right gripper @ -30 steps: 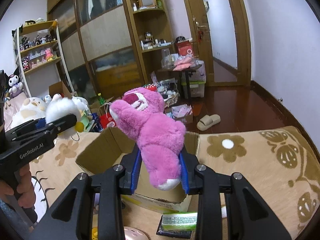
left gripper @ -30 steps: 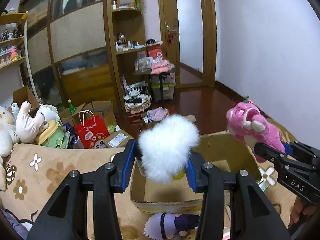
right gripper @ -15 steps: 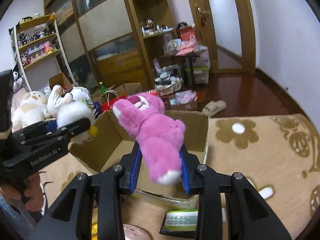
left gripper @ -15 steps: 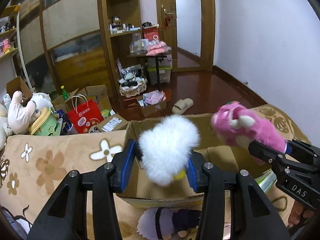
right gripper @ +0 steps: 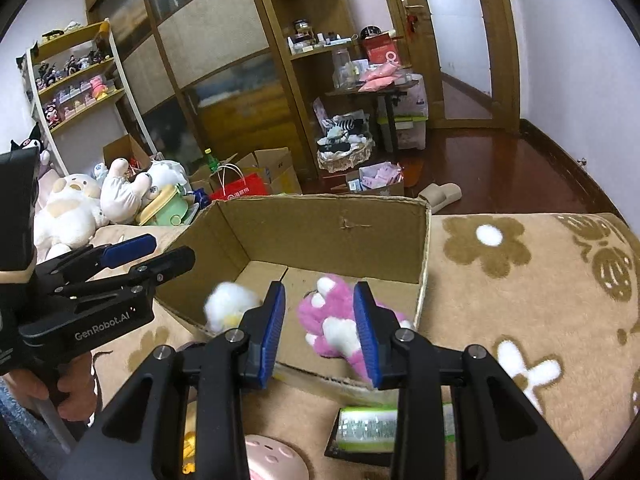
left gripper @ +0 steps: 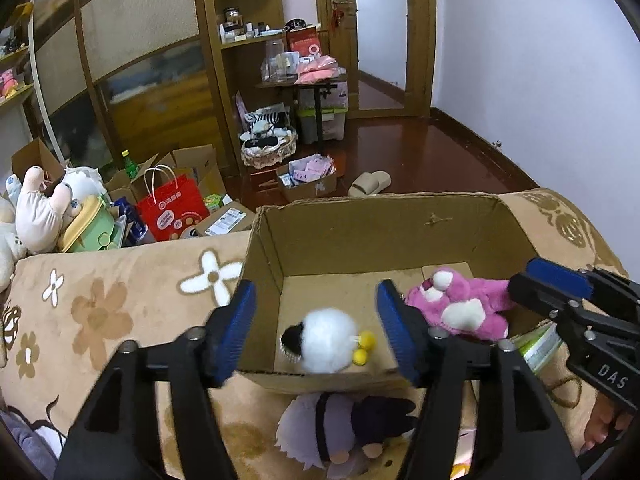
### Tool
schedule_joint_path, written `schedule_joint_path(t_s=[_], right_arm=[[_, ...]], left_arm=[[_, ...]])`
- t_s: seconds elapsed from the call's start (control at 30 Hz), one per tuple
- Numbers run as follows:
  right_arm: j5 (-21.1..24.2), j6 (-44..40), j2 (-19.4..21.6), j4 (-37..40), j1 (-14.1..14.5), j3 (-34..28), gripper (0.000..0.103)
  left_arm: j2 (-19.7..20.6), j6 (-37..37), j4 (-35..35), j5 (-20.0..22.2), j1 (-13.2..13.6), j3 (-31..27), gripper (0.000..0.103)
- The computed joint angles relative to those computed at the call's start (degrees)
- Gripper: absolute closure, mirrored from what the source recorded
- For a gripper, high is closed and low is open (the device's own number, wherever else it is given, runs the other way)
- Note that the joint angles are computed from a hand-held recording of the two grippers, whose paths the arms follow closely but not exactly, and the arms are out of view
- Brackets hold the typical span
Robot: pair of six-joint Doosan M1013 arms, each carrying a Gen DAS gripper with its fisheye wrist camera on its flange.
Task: Organize soft objects
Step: 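Open both tools to drop the penguin and pink bear into the box, then move both tools back toward the remaining toys in front of the box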
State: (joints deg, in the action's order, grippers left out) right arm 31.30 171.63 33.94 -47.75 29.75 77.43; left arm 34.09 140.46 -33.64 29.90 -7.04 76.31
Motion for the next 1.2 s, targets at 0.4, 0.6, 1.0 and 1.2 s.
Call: schedule_joint_path(t_s=[0.4, 0.6, 1.0, 1.2], right_arm=[[0.8, 3.4, -2.2, -3.3, 1.2, 2.5, 0.017], [1.9, 3.3, -3.2, -3.5, 2.5, 3.4, 0.012], [3.9, 2.6, -4.4, -1.3, 4.7, 4.9, 0.012], [4.2, 3.2, -4.5, -1.3, 5.4, 5.2, 0.012]], left_arm=[[-2.3, -0.2, -0.5, -0.6, 1.2, 2.3, 0.011], [-4.3, -0.9, 0.3, 0.7, 2.0, 4.2, 0.01], [-7.8, -1.2, 0.9, 3.3, 3.6, 8.8, 0.01], [-8.7, -2.1, 3.0, 5.4, 3.7, 10.0, 0.01]])
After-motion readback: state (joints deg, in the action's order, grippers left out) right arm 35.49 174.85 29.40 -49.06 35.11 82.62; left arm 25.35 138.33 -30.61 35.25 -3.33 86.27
